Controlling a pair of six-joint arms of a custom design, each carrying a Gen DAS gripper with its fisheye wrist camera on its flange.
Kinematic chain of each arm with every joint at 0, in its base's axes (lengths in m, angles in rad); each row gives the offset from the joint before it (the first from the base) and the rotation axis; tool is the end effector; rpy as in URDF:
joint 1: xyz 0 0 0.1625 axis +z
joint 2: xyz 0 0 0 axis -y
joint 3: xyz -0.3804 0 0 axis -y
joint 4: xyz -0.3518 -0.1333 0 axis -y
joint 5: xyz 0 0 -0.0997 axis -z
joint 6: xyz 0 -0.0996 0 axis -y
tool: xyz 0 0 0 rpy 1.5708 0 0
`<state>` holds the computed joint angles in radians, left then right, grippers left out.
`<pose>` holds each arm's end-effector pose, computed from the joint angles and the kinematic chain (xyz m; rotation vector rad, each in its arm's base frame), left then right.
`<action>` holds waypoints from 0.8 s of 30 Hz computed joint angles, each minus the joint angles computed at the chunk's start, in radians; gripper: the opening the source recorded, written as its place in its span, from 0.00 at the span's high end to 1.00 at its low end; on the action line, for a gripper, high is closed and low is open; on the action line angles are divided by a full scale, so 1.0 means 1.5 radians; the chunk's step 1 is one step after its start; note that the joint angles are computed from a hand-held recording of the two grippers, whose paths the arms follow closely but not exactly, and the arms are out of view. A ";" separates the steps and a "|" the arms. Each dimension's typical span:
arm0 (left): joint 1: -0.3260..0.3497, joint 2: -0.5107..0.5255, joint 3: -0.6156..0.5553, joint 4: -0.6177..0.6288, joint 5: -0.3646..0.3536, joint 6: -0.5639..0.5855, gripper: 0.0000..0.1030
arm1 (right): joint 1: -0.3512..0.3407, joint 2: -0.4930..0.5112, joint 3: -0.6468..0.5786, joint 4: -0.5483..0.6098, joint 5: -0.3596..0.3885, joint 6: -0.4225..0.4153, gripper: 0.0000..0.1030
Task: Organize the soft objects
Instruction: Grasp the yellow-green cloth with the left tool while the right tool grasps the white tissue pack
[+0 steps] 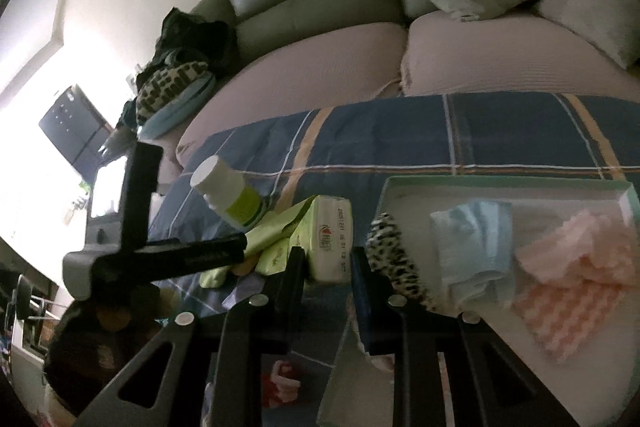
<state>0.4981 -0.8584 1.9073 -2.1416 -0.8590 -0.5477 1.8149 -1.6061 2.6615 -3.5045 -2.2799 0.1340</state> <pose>-0.3250 -0.4026 0.0326 0.8016 2.1767 -0.2340 0.1345 -0.2569 0.2650 -0.2764 -2.3495 1.2375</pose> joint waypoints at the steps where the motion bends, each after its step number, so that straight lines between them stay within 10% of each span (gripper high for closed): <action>1: -0.002 0.006 -0.002 0.003 0.005 -0.001 0.05 | -0.002 -0.009 0.003 0.002 0.001 0.001 0.76; 7: -0.007 0.034 -0.010 -0.001 0.014 0.003 0.16 | -0.015 -0.039 0.014 0.012 0.009 0.005 0.76; 19: 0.014 0.029 0.003 -0.071 -0.044 0.015 0.91 | -0.015 -0.055 0.021 0.011 0.005 0.009 0.76; 24: 0.021 0.016 0.016 -0.100 -0.066 0.009 0.97 | -0.020 -0.067 0.025 0.018 0.007 0.012 0.76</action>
